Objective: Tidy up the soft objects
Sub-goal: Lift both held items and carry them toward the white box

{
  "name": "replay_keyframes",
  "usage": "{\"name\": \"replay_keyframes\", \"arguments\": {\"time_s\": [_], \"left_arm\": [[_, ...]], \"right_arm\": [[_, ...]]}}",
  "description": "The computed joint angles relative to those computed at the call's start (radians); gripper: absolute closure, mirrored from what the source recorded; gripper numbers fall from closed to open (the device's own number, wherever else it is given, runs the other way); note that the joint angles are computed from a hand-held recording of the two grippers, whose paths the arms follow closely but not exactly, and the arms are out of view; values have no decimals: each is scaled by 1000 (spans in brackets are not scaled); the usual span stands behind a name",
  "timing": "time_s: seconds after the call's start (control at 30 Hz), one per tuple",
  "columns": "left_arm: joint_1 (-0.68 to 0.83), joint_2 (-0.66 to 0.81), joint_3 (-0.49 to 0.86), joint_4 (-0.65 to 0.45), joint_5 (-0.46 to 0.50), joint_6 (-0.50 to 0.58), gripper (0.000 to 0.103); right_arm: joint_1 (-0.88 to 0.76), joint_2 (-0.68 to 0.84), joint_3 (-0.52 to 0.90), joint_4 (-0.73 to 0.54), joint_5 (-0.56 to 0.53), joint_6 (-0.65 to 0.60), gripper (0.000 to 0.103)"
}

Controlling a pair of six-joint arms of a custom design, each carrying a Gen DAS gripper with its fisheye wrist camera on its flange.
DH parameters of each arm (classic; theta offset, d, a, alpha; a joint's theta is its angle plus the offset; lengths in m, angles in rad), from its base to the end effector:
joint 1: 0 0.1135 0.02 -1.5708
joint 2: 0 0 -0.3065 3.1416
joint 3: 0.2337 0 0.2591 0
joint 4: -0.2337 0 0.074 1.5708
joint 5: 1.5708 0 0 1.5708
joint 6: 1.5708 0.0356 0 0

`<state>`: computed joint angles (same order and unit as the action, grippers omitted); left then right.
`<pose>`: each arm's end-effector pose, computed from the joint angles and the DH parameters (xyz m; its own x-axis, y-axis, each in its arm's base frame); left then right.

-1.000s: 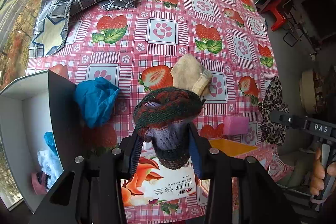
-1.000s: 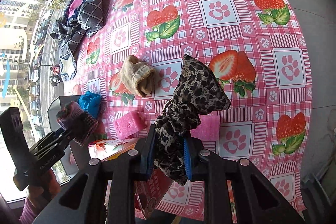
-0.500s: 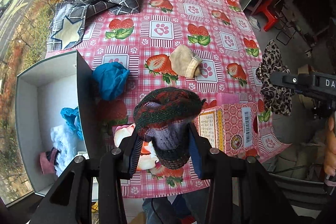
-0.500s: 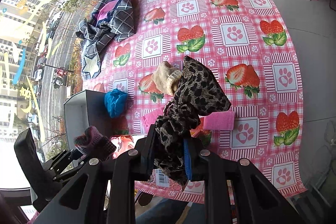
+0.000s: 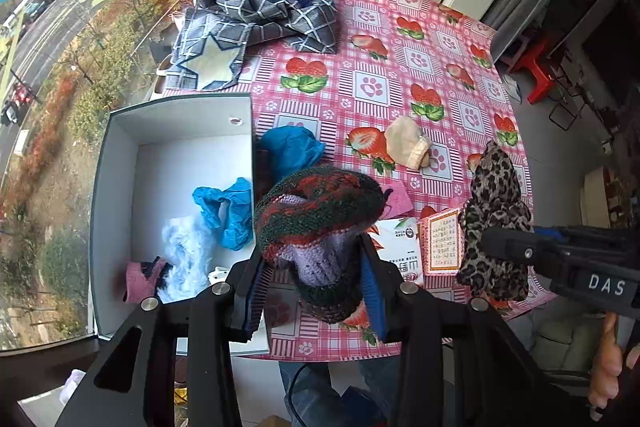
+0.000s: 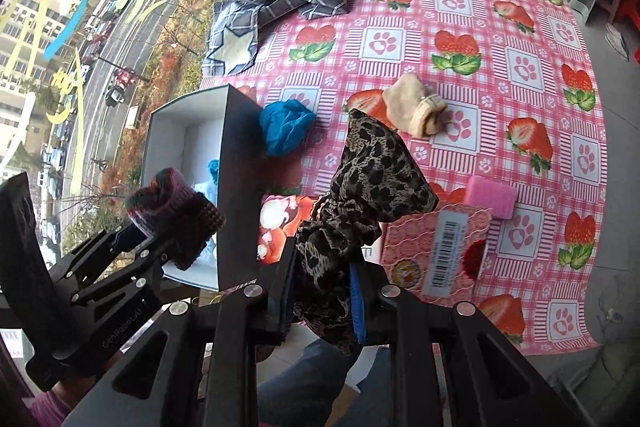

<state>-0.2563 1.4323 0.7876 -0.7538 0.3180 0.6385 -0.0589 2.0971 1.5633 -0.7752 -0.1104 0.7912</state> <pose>0.2232 -0.0700 0.2073 -0.5908 0.7401 -0.3213 0.8030 0.5780 -0.1452 0.4492 -0.0226 0.1963 -0.6565 0.7468 -0.1063 0.7069 0.6582 0.2589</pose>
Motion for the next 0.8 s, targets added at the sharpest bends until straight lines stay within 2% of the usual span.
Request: {"name": "replay_keyframes", "arguments": {"time_s": [0.33,0.8], "left_arm": [[167,54,52,-24,29,74,58],[268,106,94,-41,44,120,58]], "right_arm": [[68,98,144,-72,-20,0,79],[111,192,308,-162,-13,-26,79]]}}
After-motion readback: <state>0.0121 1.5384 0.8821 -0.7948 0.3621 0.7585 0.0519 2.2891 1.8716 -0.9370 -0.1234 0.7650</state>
